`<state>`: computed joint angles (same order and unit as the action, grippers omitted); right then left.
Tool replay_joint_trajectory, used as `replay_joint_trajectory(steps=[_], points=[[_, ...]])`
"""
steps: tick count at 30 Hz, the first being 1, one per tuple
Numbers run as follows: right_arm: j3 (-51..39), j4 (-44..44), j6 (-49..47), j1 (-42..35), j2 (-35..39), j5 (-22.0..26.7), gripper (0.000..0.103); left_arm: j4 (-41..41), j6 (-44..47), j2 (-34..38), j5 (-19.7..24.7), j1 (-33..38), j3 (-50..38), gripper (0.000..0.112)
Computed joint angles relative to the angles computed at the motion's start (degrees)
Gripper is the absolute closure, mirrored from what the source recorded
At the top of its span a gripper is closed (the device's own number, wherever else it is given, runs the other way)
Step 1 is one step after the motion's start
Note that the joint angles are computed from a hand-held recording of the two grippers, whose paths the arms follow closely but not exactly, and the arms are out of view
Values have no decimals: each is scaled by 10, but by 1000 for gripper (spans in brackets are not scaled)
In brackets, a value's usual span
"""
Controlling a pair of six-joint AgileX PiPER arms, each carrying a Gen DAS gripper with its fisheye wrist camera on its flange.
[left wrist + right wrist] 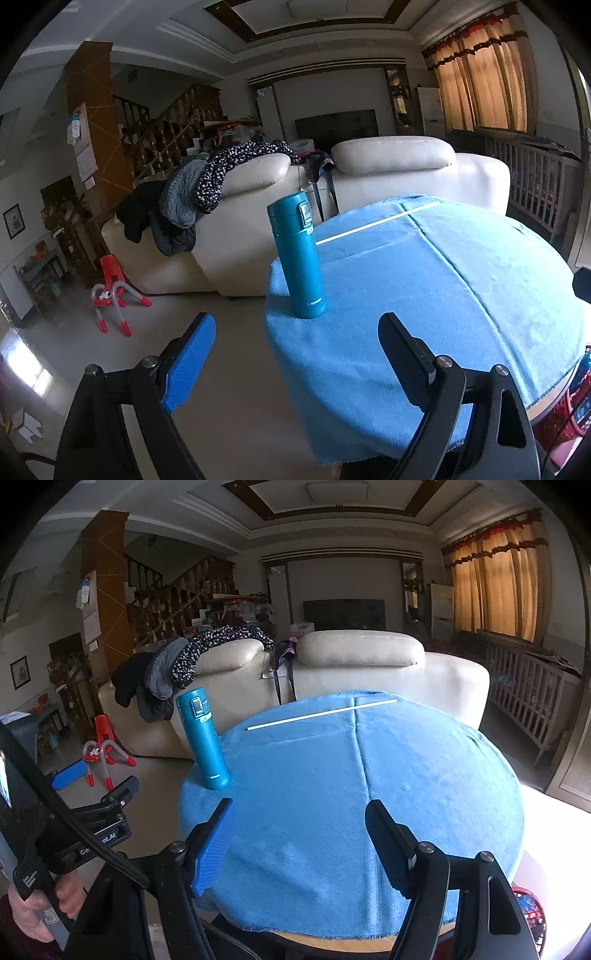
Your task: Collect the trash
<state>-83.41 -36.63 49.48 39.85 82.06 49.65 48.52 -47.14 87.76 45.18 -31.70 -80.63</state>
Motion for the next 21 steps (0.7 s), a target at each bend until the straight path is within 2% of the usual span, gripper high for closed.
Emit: replay_joint_trajectory(steps=[14, 21], points=[[8, -26, 20, -46, -12, 12, 28, -14, 10, 26, -13, -9, -1, 22], [-13, -31, -18, -110, -11, 27, 28, -70, 60, 94, -17, -4, -81, 22]])
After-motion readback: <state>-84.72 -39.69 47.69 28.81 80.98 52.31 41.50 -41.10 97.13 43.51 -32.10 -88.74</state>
